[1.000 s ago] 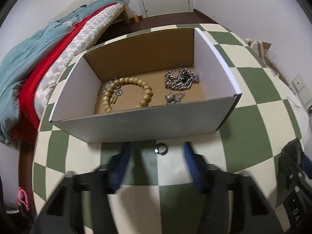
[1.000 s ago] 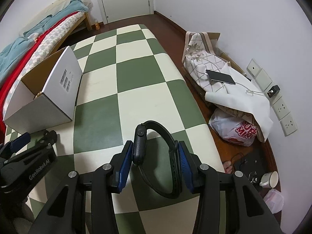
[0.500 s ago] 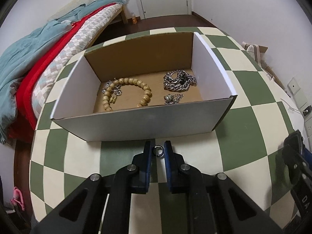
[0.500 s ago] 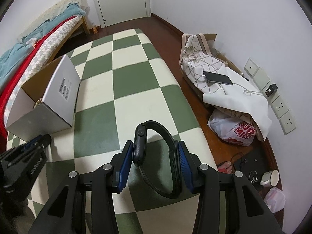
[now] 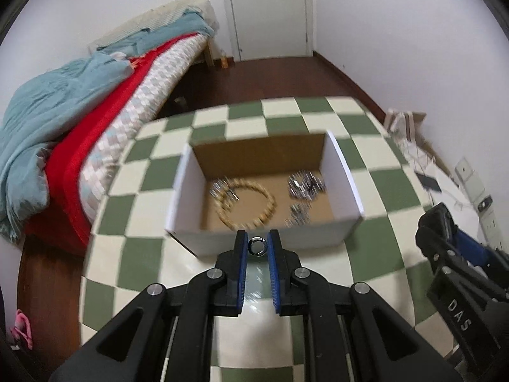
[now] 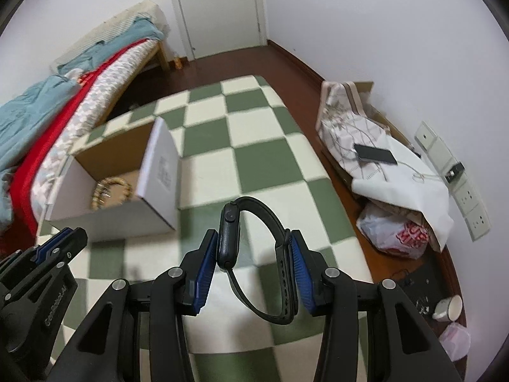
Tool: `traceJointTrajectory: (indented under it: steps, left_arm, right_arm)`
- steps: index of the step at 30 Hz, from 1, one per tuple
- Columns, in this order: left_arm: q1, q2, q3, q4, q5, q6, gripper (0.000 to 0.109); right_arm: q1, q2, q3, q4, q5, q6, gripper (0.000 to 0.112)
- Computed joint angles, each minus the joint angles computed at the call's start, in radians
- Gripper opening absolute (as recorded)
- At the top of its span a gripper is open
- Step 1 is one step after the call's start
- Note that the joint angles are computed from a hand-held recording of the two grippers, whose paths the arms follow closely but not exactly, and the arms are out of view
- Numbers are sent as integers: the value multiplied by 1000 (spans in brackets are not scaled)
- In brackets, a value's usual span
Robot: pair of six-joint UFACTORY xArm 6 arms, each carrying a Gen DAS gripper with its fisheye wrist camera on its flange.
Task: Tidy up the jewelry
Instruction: 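Carry the watch band and ring over the white box, then open both grippers to drop the watch band and ring into the box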
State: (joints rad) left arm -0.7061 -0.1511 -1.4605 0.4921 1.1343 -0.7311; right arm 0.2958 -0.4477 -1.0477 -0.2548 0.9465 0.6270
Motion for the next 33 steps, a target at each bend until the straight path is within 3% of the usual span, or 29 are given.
traceJointTrajectory:
  steps: [8,14,23,26,29,30,32,33]
  left_arm:
    - [108,42,-125,-26,4,76,10]
    - [224,155,-268,-225,40,206,10]
    - [302,316,-470,-399,137,325,11]
    - [313,360,-542,-432,182,344,13]
    - [320,380,-578,-447,200,362,22]
    - [320,380,-580,-440,200,362,31]
    - [320,373,-574,-420,196,356,60]
    - [322,366,-566,-408,192,349,82]
  right_arm:
    - [50,114,-166,11,-31,-16,47]
    - [65,254,-331,43,-45,-59,47]
    - [29,479,-561,255,28,-190,48]
    - [8,531,-622,337,72,-223,53]
    - [-10,568,-673,392,114,-240,56]
    - [-13,574,-683,394,124,-239,62]
    - [-19,578,-695,387,141,-235,70]
    - [-21,578,-697,385,146,-232,70]
